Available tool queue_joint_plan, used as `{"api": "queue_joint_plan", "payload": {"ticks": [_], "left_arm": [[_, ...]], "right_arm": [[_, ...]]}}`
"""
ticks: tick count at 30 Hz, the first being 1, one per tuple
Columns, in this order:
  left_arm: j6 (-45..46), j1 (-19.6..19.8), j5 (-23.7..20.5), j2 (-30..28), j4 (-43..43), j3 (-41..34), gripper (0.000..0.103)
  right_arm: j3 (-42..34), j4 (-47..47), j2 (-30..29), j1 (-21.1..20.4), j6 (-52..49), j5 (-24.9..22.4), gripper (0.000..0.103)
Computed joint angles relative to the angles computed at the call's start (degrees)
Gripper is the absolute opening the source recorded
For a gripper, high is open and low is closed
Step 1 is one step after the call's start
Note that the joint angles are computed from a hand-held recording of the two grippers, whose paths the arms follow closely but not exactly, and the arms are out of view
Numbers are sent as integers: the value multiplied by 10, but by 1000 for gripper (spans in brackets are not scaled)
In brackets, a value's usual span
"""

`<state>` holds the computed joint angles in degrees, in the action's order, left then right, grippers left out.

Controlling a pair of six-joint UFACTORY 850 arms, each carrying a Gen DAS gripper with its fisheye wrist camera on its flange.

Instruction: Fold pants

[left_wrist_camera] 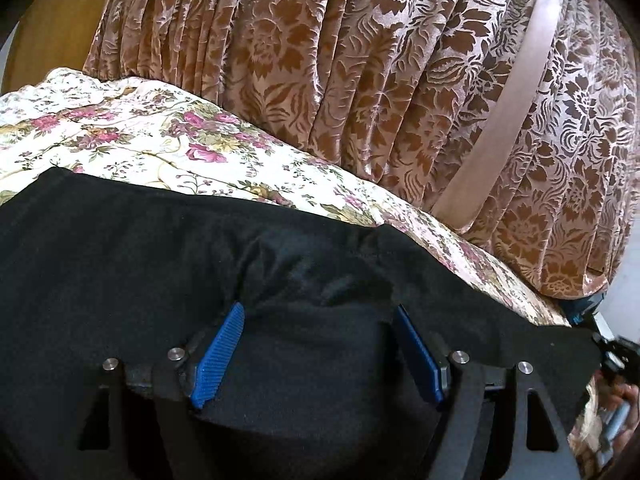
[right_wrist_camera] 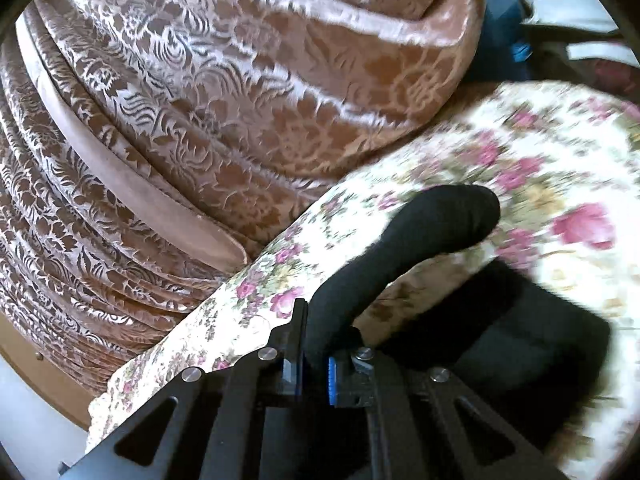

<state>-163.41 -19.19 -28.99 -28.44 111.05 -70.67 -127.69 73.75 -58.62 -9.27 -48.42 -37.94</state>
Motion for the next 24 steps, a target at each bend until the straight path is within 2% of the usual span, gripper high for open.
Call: {"api": "queue_joint_plan", "payload": {"ticks": [5,11,13,15,18,21,22,24], "left_arm": [[-7,0,6,2,8,2,77],[8,-1,6,1,-6,-1,77],[18,-2,7,1,-16,-3,77],[18,-2,5,0,-15,-3,77],[29,-2,8,0,-26,-4,77],[79,-8,10,0,-69,-12,78],[103,-11,13,-1,-82,-16,80],[146,-18,11,-3,-108,-22,80]], "right_arm": [[63,-21,26,-24,30,-1,7],[67,-91,-5,-34,138,-17,6],[73,-53,-7,-39,113,-26,9],[59,-68,-12,-39,126,-35,12],[65,-47,-8,-44,122,-35,22],[79,-59,6,-44,137,-8,23],[97,-69,21,-41,133,21,23],[151,-104,65,-29,123,125,23]]}}
